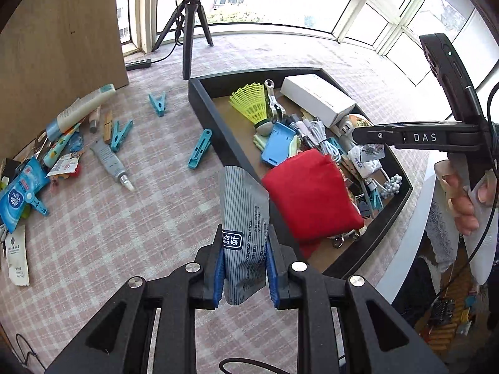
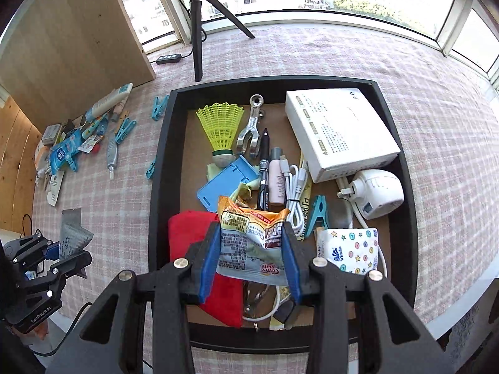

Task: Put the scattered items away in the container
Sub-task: 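Carry the grey pouch and orange sachet into the black tray and release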

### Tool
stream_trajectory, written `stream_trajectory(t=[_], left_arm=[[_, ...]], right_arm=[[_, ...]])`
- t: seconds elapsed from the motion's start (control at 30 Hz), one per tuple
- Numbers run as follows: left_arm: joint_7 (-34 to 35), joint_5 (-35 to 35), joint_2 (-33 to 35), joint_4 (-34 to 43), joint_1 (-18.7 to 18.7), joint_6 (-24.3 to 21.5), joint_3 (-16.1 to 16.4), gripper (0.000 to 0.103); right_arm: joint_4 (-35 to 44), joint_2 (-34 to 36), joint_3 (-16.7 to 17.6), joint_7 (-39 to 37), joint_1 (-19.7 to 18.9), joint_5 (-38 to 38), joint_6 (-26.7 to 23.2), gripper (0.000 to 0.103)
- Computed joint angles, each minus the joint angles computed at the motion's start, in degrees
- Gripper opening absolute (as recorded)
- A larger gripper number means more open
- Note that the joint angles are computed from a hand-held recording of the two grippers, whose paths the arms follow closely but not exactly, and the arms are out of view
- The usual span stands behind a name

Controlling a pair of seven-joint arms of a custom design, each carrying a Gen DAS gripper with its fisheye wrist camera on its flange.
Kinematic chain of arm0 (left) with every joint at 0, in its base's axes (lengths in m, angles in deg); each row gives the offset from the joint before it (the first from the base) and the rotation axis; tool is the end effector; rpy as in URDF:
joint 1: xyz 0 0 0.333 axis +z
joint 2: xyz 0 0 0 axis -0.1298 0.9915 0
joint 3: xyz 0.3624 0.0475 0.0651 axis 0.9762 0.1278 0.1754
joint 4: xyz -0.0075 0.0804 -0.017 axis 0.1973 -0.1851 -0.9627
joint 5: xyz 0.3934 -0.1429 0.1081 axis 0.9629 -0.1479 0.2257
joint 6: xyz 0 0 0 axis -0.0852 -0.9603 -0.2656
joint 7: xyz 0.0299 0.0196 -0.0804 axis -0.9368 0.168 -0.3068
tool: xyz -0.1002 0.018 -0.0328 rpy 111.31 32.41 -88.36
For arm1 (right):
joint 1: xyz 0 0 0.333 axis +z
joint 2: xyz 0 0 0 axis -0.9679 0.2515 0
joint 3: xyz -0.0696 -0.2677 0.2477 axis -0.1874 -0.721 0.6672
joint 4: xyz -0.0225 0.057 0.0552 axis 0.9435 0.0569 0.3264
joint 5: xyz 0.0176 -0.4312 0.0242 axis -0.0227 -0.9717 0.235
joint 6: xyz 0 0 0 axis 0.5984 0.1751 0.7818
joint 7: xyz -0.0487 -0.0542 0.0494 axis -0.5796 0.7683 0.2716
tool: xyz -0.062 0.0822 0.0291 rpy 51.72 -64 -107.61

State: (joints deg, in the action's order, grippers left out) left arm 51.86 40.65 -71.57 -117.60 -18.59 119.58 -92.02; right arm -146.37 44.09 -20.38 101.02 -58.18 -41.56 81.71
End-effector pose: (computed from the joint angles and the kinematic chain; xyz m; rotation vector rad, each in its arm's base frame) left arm 0.6081 -0.2937 0.5480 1.0878 -2.7667 0.7349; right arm 0.5511 0.2302 0.5533 -1.6843 2.2984 -0.2602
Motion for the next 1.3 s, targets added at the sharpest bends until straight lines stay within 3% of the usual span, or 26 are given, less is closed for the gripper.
stream_trajectory(t=[0.2, 0.47, 0.5, 0.53, 0.57, 0.6, 0.97, 1.3], left_arm=[[0.7, 1.6, 3.8, 5.7, -3.7, -1.6, -2.8, 0.021], [0.4, 3.0, 6.8, 9.9, -6.9, -3.3, -4.7, 0.024], [0.9, 2.3, 6.9, 10.1, -6.9, -3.5, -4.9, 0.041], [0.5, 2.5, 6.9, 10.1, -7.3, -3.1, -4.9, 0.067], [0.3, 2.6, 6.6, 9.6, -7.5, -1.9, -4.9, 0.074], [0.6, 2.0, 6.1, 8.9, -7.5, -0.7, -5.0, 0.075], [0.0, 2.5, 4.0, 6.5, -6.2, 1.0, -3.6, 0.065], [0.6, 1.1, 0.2, 2.4, -2.5, 1.1, -1.0, 0.062]], right_arm=[[-8.2, -7.8, -0.2, 5.1, -2.1, -0.8, -0.5, 0.037], [-13.2, -12.9, 0.3, 7.8, -4.2, -1.4, -1.9, 0.039], [-13.5, -13.2, 0.3, 7.7, -4.4, -1.6, -1.8, 0.044], [-13.7, -13.4, 0.4, 7.6, -4.6, -1.8, -1.9, 0.048], [-13.6, -13.3, 0.6, 8.1, -4.9, -2.3, -2.5, 0.058], [-13.6, -13.5, 0.9, 9.2, -5.2, -2.9, -2.7, 0.061], [-12.0, -12.7, 1.7, 10.3, -4.7, -3.7, -0.1, 0.061], [-6.6, -7.8, 2.6, 8.5, -1.2, -2.8, 0.8, 0.061]])
